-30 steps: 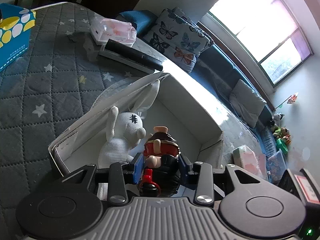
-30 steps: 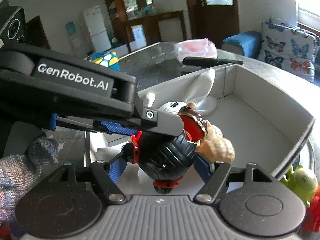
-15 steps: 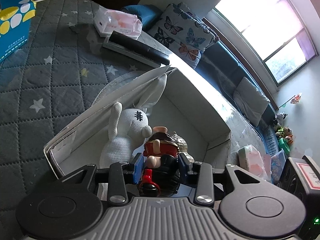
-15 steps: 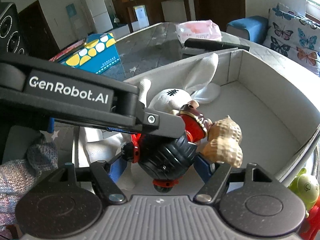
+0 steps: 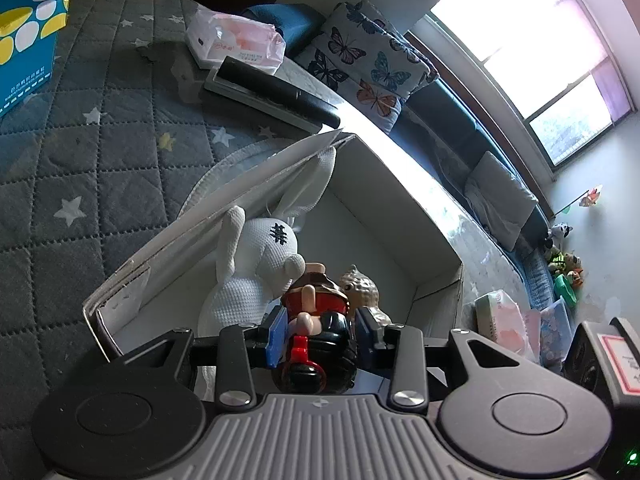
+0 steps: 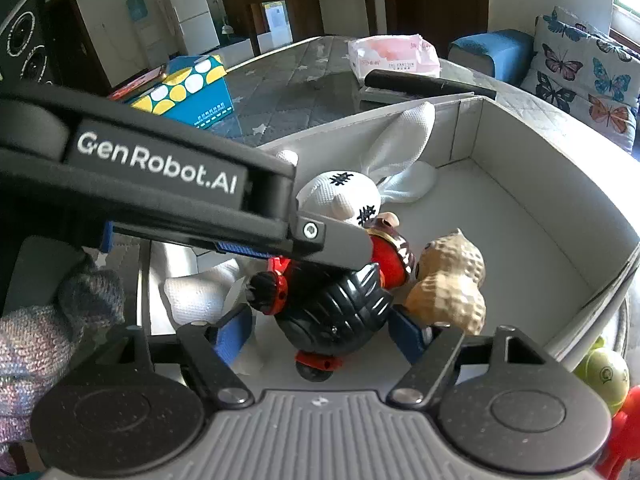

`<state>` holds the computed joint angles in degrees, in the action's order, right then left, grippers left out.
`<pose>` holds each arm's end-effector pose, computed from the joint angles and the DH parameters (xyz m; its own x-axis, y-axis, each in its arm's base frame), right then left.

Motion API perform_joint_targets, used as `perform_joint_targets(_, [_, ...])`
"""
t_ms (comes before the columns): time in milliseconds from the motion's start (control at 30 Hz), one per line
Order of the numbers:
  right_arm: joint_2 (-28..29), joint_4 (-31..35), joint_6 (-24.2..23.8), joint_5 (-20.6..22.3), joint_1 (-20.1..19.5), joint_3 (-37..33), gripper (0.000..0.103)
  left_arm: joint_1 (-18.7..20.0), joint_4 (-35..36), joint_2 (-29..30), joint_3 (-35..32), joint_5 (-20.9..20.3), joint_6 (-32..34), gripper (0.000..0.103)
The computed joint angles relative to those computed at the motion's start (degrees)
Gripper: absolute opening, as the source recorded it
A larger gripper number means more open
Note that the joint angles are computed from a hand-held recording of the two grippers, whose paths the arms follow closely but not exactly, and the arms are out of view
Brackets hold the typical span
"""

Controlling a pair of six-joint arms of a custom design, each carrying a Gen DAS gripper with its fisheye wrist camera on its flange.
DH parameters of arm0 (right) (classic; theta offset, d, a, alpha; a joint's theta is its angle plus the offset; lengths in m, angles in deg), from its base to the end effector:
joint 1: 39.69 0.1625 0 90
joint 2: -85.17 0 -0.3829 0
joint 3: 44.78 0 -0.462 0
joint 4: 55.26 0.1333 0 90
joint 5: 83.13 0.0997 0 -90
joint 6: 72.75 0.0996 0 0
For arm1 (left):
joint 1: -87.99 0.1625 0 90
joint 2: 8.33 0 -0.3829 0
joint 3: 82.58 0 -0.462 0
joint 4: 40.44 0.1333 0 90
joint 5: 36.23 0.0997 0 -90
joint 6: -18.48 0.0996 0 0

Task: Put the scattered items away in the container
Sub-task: 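Lower the figure into the grey box and open the left gripper, then lift the left tool up out of the box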

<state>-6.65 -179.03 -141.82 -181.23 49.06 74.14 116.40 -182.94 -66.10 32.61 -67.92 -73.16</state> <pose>0.1081 -0.5121 0.2484 -0.3737 -0.9139 0.1585 -0.9164 0.3902 0.0892 -0.3781 -0.4524 0.0364 -0.8706 -0.4880 -0.0615 -0.2108 0.4830 -0.8499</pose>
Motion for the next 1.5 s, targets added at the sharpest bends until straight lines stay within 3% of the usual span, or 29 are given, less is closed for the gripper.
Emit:
perform_joint_targets(433, [-3.0,-2.0,-1.7,2.7,-0.8,2.1,0.081,-0.7,1.7,-0.4,0.1,0.6,-1.2,0.040])
perform_joint_targets(867, [-11.2,-3.7,-0.9,11.6,-4.7,6.3,0.081,-3.2,1.9,0.2,-0.2,1.7,-0.8,0.040])
perform_joint_targets(1233, [-19.0,-7.2,-2.8,17.7,-8.6,11.2,0.082,-5.5,2.5,2.3,-2.0,2.8,0.3,0.040])
perform_joint_targets(1500, [-24.7,-7.6,-3.8,22.0,-12.8,13.3,0.082,-6.4,-0.5,5.9,-5.1,2.4,5.6,0.040])
